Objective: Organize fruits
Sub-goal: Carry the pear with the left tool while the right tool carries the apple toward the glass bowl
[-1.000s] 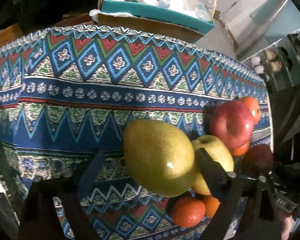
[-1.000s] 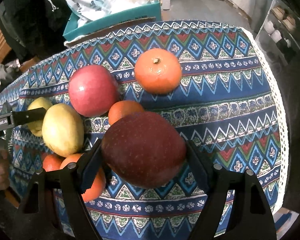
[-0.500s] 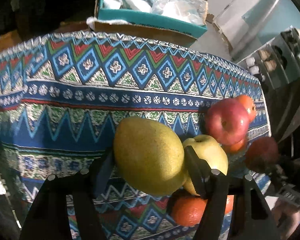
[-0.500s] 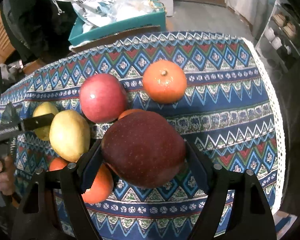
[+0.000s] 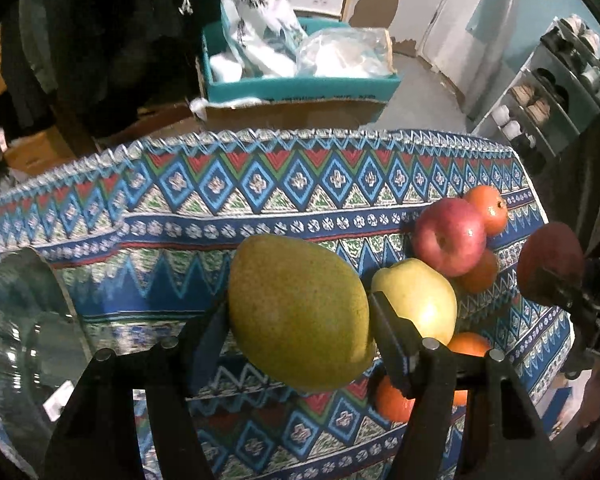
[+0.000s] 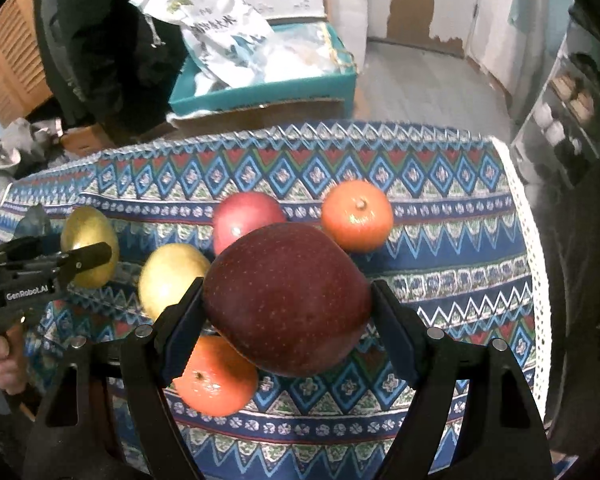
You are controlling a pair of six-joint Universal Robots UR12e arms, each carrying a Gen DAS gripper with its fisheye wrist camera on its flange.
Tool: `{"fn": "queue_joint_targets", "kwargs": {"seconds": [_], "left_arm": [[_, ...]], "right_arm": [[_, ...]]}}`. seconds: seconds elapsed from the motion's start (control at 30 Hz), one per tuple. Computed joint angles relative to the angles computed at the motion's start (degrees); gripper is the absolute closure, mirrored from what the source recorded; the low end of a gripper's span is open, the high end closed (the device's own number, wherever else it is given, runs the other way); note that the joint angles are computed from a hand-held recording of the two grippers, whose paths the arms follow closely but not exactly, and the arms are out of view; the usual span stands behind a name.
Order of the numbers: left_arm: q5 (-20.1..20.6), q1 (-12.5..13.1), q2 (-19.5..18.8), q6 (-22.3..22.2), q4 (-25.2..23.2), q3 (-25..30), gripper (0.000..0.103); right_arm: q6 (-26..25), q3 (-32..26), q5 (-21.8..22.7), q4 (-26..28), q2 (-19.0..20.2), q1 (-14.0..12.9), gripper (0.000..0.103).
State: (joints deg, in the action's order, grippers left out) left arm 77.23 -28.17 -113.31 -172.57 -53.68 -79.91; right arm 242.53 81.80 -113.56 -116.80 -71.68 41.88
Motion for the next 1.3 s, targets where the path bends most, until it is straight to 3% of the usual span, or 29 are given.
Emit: {"fn": "queue_joint_targets", "kwargs": {"seconds": [0.7, 1.3], "left_arm": [[0.9, 2.5, 6.5, 2.5, 8.3, -4.7, 0.033], [0.0, 6.4, 10.6, 1.4, 13.7, -7.9, 0.033]], "right_arm": [[-9.6, -9.4, -5.4, -4.2, 4.7, 2.3, 0.023], [-18.1, -20.1, -3.9, -7.7, 10.9, 2.9, 0.023]]}}
